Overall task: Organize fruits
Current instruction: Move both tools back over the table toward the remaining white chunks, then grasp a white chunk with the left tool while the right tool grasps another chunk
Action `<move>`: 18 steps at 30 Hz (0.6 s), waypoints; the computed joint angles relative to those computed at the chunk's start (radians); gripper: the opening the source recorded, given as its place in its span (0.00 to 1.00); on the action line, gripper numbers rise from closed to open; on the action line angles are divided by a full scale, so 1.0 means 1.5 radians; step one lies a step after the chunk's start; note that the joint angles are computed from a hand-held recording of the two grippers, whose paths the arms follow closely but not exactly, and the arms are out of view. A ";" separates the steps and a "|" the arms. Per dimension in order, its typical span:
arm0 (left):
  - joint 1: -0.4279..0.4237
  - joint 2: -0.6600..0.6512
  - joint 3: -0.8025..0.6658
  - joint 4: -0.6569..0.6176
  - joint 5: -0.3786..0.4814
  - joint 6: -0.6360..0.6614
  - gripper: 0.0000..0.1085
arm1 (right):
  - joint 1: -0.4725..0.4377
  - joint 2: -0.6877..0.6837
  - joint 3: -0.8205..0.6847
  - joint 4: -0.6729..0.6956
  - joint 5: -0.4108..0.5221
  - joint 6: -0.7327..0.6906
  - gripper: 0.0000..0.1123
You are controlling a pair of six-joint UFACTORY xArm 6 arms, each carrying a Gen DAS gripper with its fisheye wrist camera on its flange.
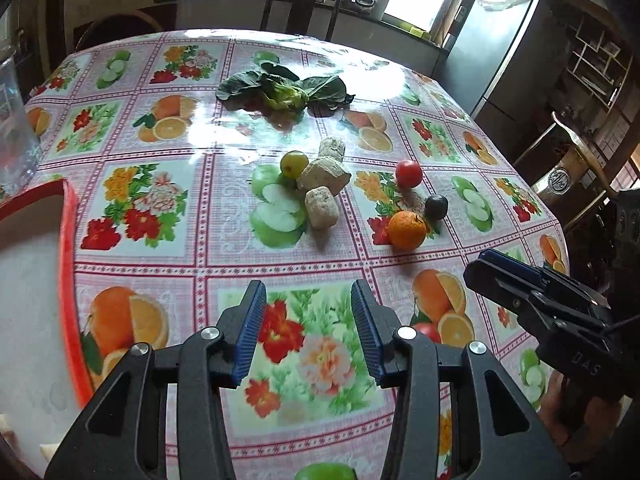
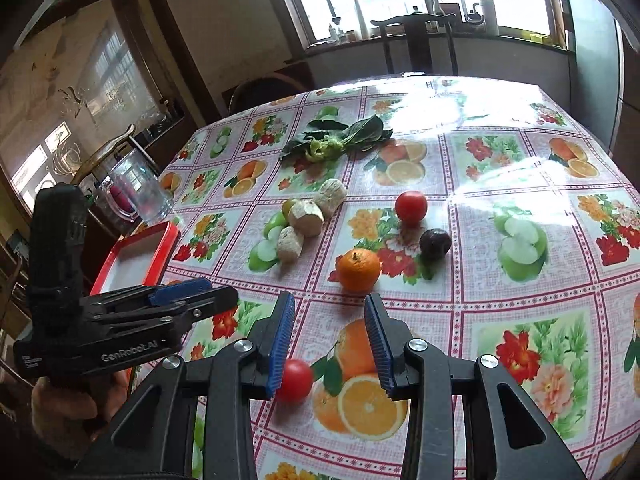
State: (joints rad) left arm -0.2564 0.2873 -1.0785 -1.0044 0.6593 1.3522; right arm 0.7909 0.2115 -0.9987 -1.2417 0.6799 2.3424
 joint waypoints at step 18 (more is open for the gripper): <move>0.006 0.105 -0.122 0.016 0.044 -0.077 0.20 | -0.103 0.090 -0.079 -0.021 -0.093 -0.042 0.34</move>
